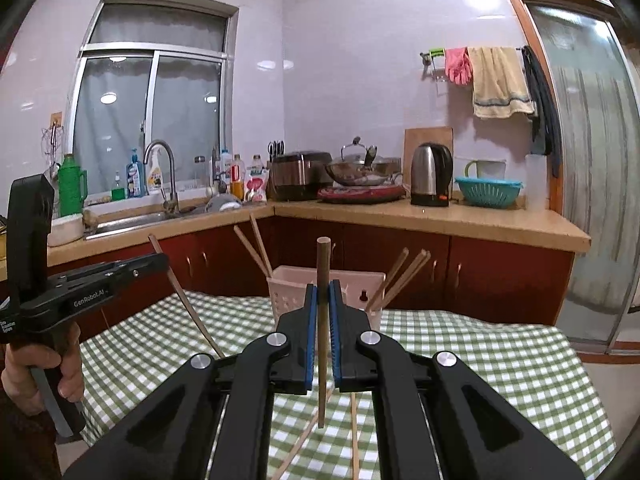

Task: Organize utensils
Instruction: 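Carry both chopsticks over the caddy and lower them in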

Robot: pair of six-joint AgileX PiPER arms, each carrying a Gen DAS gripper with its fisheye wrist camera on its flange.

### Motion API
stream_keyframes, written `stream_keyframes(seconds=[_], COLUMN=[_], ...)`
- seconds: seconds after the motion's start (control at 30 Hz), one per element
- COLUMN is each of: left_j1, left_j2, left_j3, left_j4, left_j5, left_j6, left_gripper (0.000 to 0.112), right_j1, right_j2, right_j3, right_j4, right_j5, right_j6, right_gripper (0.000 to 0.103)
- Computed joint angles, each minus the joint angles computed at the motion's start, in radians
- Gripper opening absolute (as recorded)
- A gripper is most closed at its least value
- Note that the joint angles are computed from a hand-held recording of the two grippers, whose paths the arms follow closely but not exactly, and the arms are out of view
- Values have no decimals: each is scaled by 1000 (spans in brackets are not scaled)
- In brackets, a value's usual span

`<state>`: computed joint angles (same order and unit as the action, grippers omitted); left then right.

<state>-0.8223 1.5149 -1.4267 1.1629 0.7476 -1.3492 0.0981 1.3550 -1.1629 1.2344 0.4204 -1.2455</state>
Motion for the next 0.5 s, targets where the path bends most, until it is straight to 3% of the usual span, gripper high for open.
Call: stream_keyframes(seconds=[0.5], left_j1=[82], left_j2=[181], left_j3=[-385], left_j4=[-4], left_j5=[-51], left_j6=[204], left_gripper=[7], right_j1=[15], right_j2=[192], right_j3=[-332], right_j4=[144], right_j5=[-32], right_j6=[-124], right_gripper=[7])
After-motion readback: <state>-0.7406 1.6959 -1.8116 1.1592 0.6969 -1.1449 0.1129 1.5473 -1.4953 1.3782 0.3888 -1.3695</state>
